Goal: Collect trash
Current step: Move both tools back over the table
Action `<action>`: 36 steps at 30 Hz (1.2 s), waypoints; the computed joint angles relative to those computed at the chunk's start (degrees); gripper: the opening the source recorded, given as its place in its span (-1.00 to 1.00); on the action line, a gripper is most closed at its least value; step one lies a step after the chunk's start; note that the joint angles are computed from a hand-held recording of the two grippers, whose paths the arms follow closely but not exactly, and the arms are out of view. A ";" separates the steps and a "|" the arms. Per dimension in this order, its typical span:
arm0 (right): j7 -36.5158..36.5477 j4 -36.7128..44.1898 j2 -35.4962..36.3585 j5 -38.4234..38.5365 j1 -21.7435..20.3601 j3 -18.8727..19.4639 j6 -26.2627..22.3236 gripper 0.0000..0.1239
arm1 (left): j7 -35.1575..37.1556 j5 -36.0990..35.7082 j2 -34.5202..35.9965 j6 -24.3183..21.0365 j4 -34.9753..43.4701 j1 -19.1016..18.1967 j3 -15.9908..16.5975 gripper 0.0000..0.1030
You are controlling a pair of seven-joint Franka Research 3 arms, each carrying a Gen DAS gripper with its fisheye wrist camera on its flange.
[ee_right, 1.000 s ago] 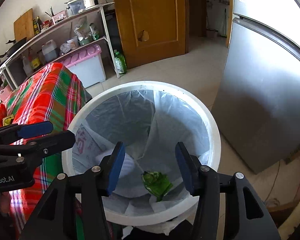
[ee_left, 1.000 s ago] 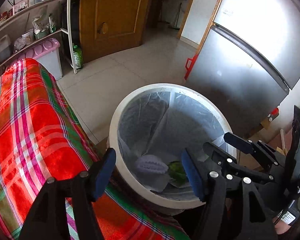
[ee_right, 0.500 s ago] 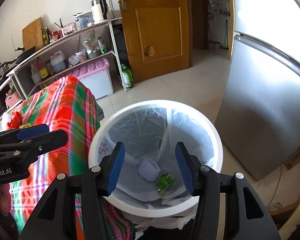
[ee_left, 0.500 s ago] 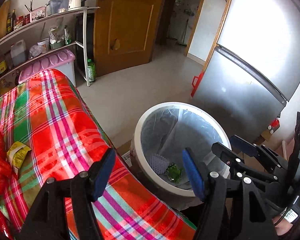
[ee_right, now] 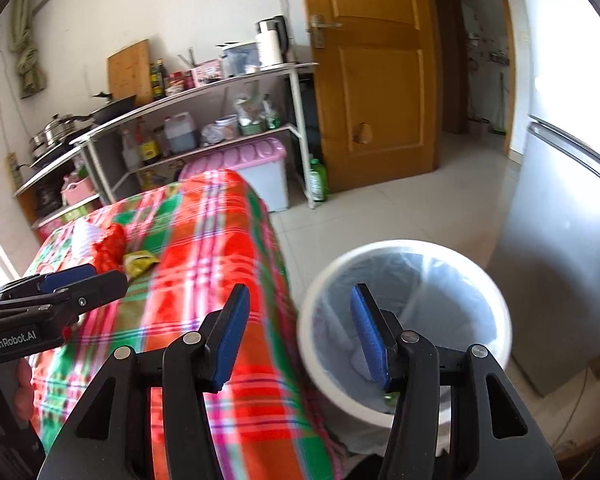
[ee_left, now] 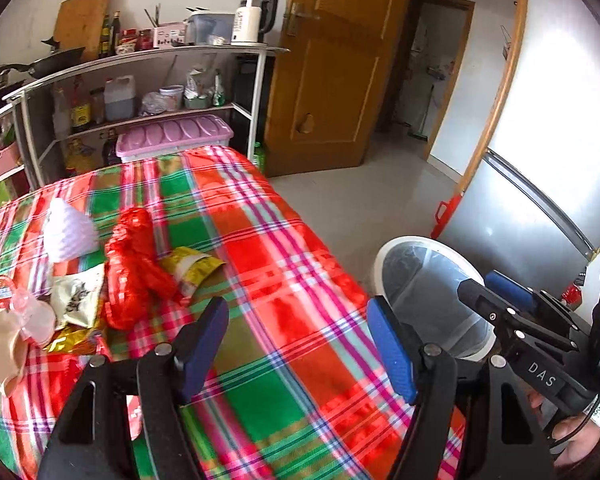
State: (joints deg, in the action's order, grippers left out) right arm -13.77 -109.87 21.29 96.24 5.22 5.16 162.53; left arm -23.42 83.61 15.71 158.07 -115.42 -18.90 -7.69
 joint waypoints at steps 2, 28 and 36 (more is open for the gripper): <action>-0.55 -0.83 -0.66 -0.19 0.68 0.61 -0.55 -0.14 | -2.27 0.42 -3.01 -1.87 -3.81 0.09 0.23 0.45; 12.81 -1.94 0.91 -21.36 9.73 5.83 -10.48 -0.14 | -16.71 -2.30 -25.65 -8.89 -34.76 12.27 -3.42 0.56; 16.77 0.25 4.82 -29.30 10.46 8.51 -5.95 -0.14 | -20.94 2.08 -25.35 -3.82 -36.61 16.66 -1.55 0.57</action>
State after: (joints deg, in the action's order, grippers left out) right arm 3.00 -109.63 26.11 66.94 15.68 13.66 156.59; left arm -44.37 85.69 -9.64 154.25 -152.03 -2.24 -9.23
